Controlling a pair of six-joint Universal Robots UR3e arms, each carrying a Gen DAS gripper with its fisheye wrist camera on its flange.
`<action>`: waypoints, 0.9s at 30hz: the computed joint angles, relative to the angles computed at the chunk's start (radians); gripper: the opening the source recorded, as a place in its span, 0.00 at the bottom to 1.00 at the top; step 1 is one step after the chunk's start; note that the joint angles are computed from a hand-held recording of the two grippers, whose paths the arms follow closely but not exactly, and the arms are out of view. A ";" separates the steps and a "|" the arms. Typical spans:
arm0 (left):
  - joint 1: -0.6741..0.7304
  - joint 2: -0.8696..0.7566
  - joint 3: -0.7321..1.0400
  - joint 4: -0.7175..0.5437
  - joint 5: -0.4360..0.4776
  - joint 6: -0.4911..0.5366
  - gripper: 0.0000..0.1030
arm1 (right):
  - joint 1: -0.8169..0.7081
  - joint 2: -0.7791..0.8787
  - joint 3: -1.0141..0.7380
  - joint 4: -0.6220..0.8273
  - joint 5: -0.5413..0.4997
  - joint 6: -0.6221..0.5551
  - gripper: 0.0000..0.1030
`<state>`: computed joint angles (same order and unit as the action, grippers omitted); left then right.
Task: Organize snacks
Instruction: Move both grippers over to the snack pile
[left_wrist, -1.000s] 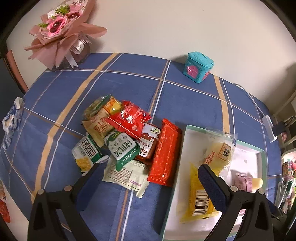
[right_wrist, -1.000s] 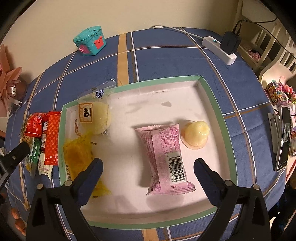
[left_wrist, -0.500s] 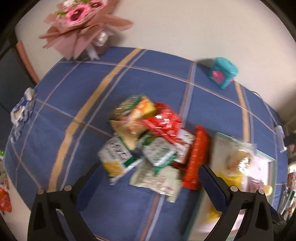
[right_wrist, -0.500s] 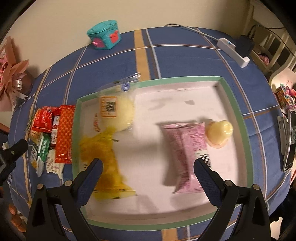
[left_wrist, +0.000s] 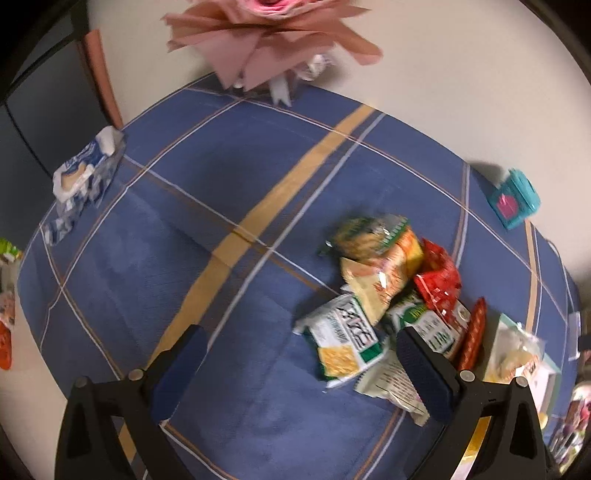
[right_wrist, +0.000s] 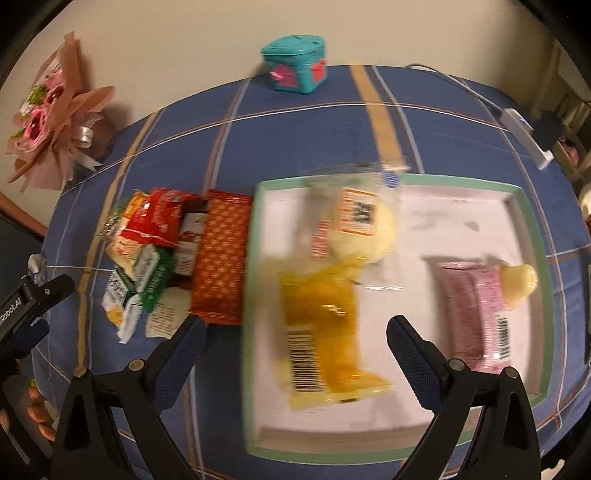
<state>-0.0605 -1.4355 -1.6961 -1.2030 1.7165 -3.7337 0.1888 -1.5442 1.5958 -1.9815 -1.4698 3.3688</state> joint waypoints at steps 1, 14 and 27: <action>0.012 0.009 -0.010 0.002 -0.003 0.005 1.00 | 0.010 0.013 -0.010 -0.006 0.007 0.006 0.96; 0.104 0.004 -0.095 0.048 -0.126 0.054 1.00 | 0.157 0.163 -0.143 -0.044 -0.006 0.013 0.96; 0.116 -0.109 -0.076 0.096 -0.203 0.054 0.94 | 0.219 0.286 -0.263 -0.092 -0.086 -0.010 0.96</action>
<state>0.0560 -1.5446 -1.7716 -1.1072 1.5131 -3.6800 0.4076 -1.2586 1.3326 -2.0730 -1.5554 3.3593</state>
